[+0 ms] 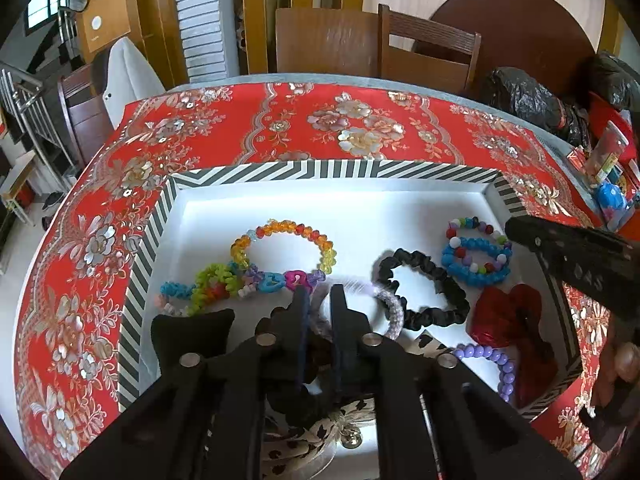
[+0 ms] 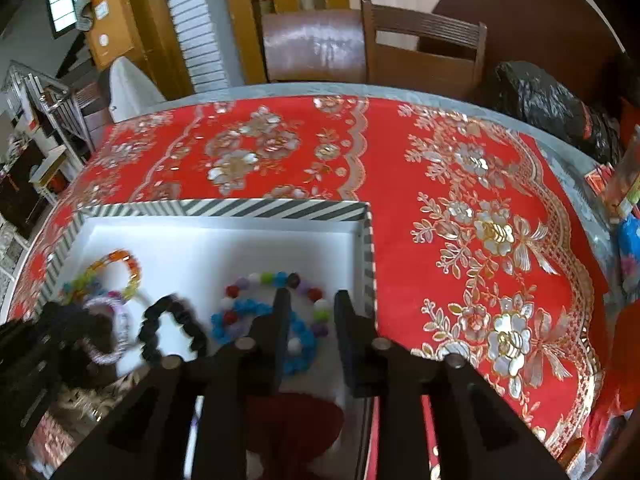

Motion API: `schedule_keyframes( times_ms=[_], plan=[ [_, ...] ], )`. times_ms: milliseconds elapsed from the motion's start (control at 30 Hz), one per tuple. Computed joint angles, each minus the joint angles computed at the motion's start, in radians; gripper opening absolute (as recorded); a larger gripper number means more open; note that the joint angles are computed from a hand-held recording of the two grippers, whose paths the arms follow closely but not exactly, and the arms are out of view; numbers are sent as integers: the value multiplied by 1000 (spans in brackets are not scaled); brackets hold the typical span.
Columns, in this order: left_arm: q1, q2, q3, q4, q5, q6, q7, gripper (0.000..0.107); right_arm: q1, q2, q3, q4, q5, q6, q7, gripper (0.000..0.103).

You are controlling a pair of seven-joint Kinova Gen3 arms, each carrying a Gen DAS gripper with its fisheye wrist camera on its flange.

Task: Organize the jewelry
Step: 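Carry both bracelets into the tray and open both tools, then lift both open tools out of the tray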

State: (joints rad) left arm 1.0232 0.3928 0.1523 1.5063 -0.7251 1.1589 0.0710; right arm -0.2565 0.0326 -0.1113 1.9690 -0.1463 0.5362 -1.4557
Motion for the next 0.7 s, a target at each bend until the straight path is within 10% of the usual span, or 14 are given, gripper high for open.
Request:
schedule_keyframes(
  times_ms=[167,700],
  plan=[
    [15,-5,1,-7,-14,16,16,28,-6,-52,-3,39,-22,1,24,35],
    [92,-13,28,-14,-72,119,108,28,-52,-173,8,153,-79,3,62,44]
  ],
)
